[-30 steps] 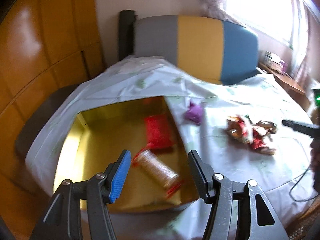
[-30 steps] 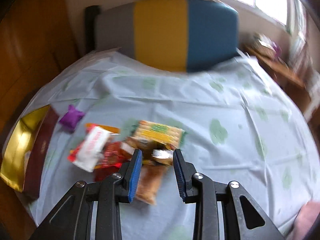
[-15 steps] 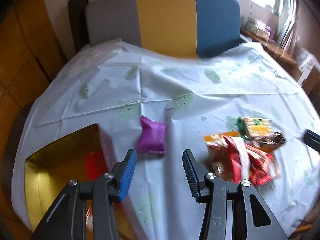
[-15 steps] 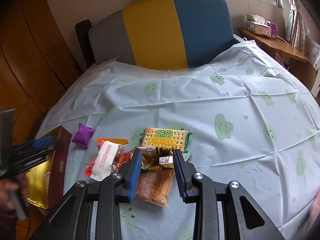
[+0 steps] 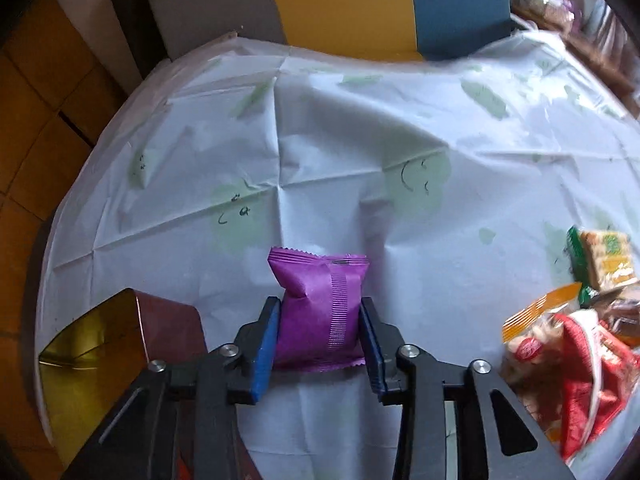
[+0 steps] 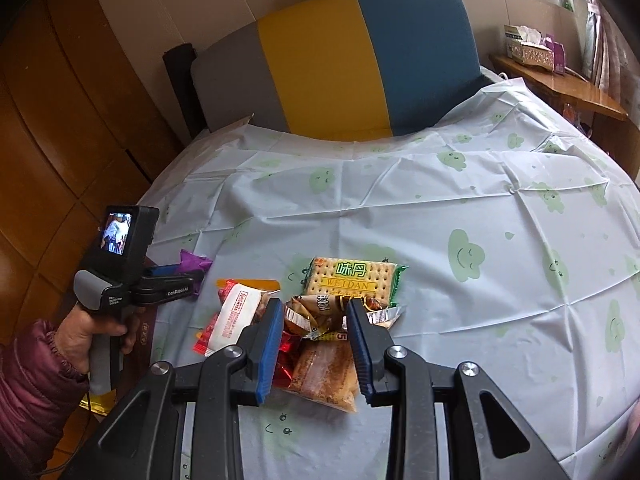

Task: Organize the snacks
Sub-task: 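Grasp the red-and-gold candy from the snack pile with the right tool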

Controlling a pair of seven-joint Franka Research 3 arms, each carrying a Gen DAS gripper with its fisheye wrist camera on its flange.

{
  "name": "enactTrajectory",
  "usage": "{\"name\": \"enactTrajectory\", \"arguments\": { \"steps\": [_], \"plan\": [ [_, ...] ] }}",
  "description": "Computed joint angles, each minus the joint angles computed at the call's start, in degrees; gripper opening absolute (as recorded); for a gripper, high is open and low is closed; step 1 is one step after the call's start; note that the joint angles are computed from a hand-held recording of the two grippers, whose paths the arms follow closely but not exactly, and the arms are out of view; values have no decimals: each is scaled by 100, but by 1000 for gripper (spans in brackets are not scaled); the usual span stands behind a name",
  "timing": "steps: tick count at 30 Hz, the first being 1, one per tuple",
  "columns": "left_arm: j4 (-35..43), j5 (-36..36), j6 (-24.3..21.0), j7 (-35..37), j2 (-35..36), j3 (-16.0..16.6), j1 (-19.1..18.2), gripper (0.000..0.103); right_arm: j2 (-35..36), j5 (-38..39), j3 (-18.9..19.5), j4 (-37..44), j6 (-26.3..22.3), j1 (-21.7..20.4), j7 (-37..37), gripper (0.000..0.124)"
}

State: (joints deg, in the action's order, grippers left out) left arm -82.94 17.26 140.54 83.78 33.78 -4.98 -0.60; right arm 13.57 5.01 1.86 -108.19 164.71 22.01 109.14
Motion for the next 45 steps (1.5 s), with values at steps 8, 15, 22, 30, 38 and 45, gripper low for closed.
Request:
{"name": "enactTrajectory", "arguments": {
  "steps": [8, 15, 22, 30, 38, 45],
  "plan": [
    [-2474, -1098, 1733, 771, -1799, -700, 573, 37, -41, -270, -175, -70, 78, 74, 423, 33],
    [-4680, -3295, 2509, 2299, -3282, -1010, 511, 37, -15, -301, -142, -66, -28, -4, 540, 33],
    [-5552, -4396, 2787, 2739, -3623, -615, -80, 38, -49, 718, 175, -221, 228, -334, 101, 33],
    [-5587, -4833, 3113, 3202, -3479, -287, -501, 41, 16, 764, 100, -155, 113, -221, -11, 33],
    [-5877, -3626, 3600, 2336, -3497, -240, -517, 42, 249, 1071, 459, 160, -285, -285, -1202, 30],
    [-5834, -4413, 3606, 2982, -3478, -228, -620, 42, 614, 629, 317, 725, -636, 99, -1647, 24]
  ]
}}
